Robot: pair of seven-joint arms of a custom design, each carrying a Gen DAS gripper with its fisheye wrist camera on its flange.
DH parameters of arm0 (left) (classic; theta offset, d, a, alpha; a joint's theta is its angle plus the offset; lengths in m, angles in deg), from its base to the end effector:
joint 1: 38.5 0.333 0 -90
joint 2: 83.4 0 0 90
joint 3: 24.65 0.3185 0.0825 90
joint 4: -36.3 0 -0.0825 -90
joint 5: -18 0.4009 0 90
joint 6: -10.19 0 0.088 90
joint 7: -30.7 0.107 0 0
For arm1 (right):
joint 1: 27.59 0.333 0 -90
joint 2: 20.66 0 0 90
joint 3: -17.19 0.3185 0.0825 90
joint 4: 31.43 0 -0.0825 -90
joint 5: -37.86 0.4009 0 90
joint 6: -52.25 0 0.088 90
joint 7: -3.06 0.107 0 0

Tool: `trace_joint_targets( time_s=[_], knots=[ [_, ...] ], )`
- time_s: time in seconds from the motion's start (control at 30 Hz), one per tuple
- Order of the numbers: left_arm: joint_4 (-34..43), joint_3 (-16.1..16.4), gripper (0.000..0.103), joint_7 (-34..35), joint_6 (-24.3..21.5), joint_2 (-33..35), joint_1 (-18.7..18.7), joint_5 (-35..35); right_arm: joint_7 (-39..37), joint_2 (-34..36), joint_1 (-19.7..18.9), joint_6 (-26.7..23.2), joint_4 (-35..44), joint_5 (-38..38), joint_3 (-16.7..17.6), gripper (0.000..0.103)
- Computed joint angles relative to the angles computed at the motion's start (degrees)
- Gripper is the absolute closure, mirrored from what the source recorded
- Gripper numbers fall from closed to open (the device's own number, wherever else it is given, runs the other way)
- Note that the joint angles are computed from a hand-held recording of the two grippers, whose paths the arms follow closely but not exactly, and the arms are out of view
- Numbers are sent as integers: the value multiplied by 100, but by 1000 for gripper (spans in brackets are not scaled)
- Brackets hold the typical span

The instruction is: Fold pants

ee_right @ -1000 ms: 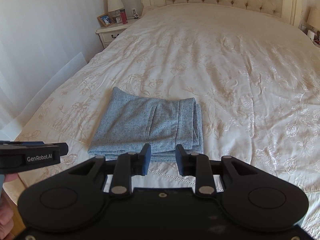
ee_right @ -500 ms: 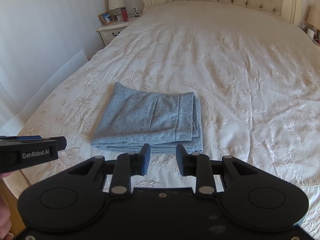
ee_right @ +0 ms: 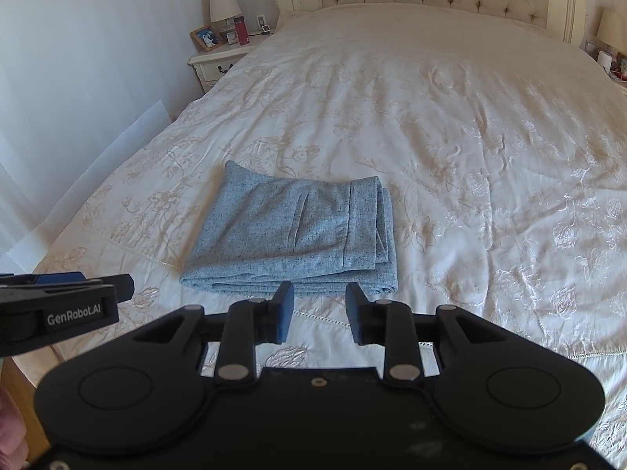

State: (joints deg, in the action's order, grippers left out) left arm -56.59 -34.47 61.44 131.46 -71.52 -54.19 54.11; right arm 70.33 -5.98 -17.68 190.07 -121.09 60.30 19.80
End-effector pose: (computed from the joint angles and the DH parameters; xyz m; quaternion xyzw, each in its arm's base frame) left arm 0.6216 -0.2561 0.5371 -0.7791 0.5487 -0.1270 0.2752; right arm 0.6854 0.1510 0.5608 -0.7859 0.5227 -0.1063 0.3128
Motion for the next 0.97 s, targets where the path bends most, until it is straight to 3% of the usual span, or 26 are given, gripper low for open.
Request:
trace_joint_targets(
  time_s=[0.97],
  knots=[
    [-41,-5,48,103,34,0,-14,8,136,34,4,-31,33,-50,-12,70]
  ],
)
